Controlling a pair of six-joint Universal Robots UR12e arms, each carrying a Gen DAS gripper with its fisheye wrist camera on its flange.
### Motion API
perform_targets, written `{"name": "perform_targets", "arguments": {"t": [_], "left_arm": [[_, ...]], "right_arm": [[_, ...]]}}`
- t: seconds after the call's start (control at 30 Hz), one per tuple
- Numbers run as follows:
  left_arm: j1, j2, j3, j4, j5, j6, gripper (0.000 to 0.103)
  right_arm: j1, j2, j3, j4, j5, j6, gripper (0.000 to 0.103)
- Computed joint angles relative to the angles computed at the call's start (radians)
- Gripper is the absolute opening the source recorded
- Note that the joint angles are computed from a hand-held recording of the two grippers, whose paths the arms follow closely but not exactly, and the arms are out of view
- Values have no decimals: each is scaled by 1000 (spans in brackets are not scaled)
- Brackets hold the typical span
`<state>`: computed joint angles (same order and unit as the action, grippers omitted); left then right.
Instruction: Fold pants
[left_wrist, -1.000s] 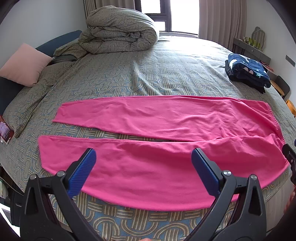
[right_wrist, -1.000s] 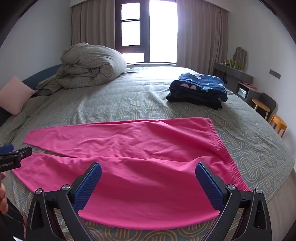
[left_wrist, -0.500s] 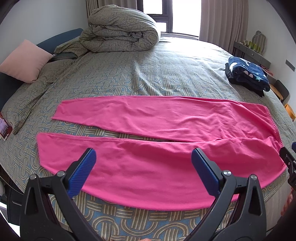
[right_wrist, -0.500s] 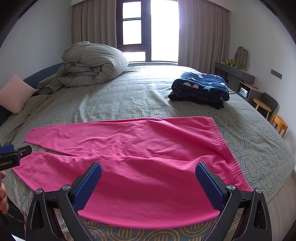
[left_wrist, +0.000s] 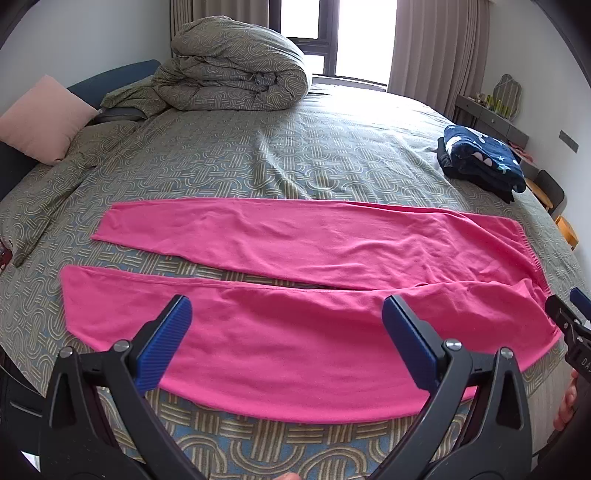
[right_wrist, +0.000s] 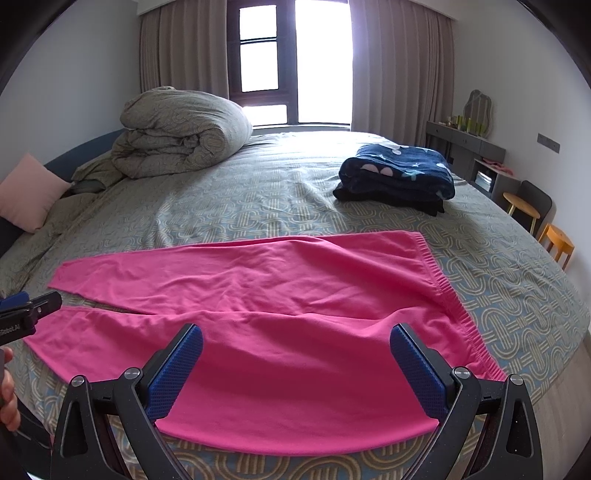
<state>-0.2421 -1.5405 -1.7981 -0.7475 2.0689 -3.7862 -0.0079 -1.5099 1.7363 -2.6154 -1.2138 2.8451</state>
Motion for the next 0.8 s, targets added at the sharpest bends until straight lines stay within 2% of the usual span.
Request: {"name": "perform_targets", "arguments": {"t": [0.23, 0.8], "left_arm": [[2, -1, 0, -18, 11, -12, 102], [-5, -7, 0, -24, 19, 23, 102]], "right_arm": [[-2, 0, -2, 12, -3, 11, 103], [-1, 5, -7, 26, -9, 40, 103]]}}
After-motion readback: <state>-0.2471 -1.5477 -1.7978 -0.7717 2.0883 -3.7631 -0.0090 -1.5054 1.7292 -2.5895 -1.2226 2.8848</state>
